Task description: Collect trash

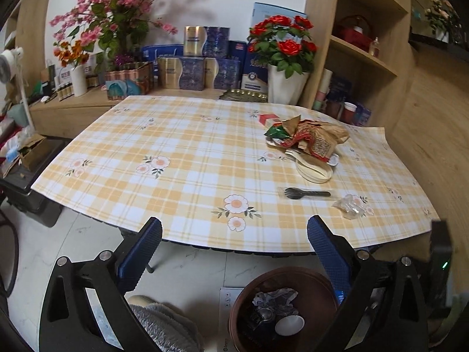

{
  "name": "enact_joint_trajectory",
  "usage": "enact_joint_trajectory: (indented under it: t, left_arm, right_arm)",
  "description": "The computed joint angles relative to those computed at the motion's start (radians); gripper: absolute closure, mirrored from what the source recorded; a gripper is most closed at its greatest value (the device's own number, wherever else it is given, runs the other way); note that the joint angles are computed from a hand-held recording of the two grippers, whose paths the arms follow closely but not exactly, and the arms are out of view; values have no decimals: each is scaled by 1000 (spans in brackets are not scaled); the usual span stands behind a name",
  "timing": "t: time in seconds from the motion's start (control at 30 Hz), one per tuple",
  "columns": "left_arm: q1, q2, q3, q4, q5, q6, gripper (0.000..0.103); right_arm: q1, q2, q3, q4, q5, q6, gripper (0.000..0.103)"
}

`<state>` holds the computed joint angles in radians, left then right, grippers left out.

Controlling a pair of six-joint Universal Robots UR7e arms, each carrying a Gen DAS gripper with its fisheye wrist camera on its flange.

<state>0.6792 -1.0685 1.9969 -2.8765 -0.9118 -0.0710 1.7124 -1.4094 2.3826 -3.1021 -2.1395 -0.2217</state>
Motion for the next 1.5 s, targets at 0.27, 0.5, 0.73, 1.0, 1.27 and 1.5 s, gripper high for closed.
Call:
enact_joint_trajectory:
  t: [0.27,0.5,0.73,1.0,1.27,1.5]
  left_arm:
    - [11,-3,1,26,-9,-53,6]
    - [14,0,3,32,-19,-77,6]
    - [17,3,27,-53,-68,-19,6]
    - [7,21,32,-95,-65,66,6]
    - [12,43,17,-78,-87,104,6]
    - [23,73,-15,-47,-114,141,6]
  right_arm:
    - [-17,13,16,72,23,36,23]
    - [-13,7,19,31,-10,38,10]
    - [-13,-15,29,-111,-26,29,6]
    - [4,-17,-11,-121,-113,49,6]
    - [-1,-26,-40,-188,-127,-66,6]
    - [-4,0,-91,-214,-207,-158,6]
